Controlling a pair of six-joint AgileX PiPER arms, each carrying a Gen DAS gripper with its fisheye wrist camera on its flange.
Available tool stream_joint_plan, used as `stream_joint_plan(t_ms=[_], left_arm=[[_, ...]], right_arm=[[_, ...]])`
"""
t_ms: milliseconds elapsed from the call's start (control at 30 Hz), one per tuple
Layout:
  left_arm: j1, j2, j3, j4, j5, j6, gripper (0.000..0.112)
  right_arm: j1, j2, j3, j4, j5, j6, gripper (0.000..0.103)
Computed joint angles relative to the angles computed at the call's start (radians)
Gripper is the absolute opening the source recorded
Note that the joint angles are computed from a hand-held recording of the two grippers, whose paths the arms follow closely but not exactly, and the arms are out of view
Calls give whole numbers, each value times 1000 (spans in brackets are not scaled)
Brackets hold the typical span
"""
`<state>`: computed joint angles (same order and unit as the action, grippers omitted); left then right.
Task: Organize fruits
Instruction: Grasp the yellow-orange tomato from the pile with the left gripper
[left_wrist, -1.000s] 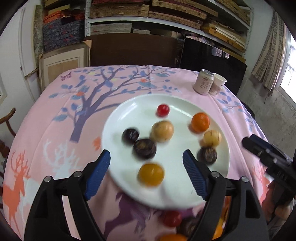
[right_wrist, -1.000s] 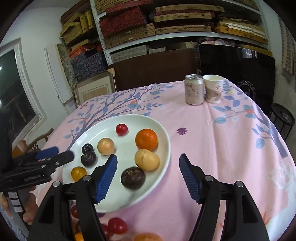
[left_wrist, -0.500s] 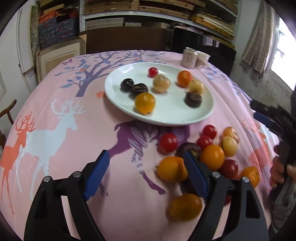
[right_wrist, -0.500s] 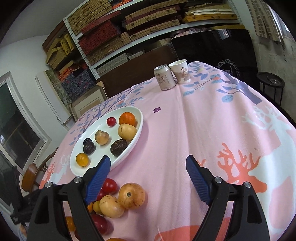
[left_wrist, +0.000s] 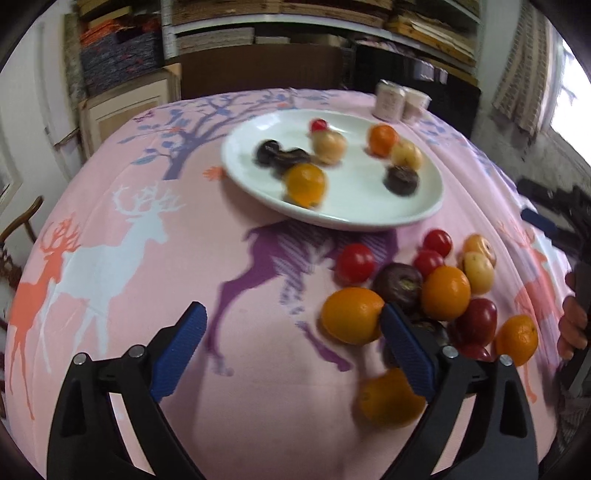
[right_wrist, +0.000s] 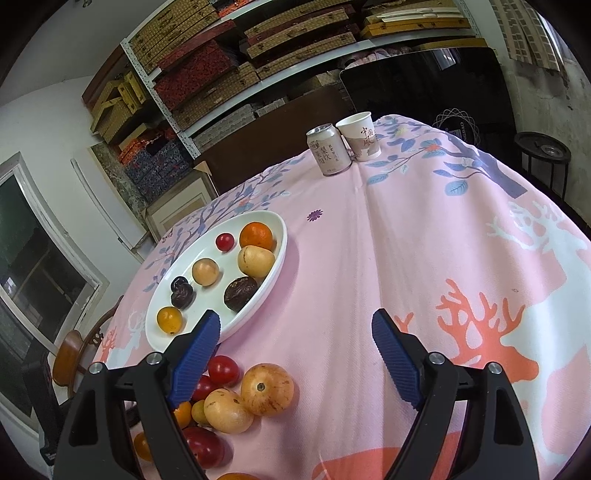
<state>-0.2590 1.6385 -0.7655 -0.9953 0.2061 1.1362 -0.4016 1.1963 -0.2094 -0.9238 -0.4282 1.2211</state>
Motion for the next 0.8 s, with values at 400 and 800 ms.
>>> stream_joint_plan(t_ms=[400,800], left_arm=[[77,-74,93,-398,18,422,92],[22,-223,291,-534,-103,654,90]], right_arm=[[-3,-11,-1,-51,-11,39,85],[-19,3,-7,-94,-23,70,85]])
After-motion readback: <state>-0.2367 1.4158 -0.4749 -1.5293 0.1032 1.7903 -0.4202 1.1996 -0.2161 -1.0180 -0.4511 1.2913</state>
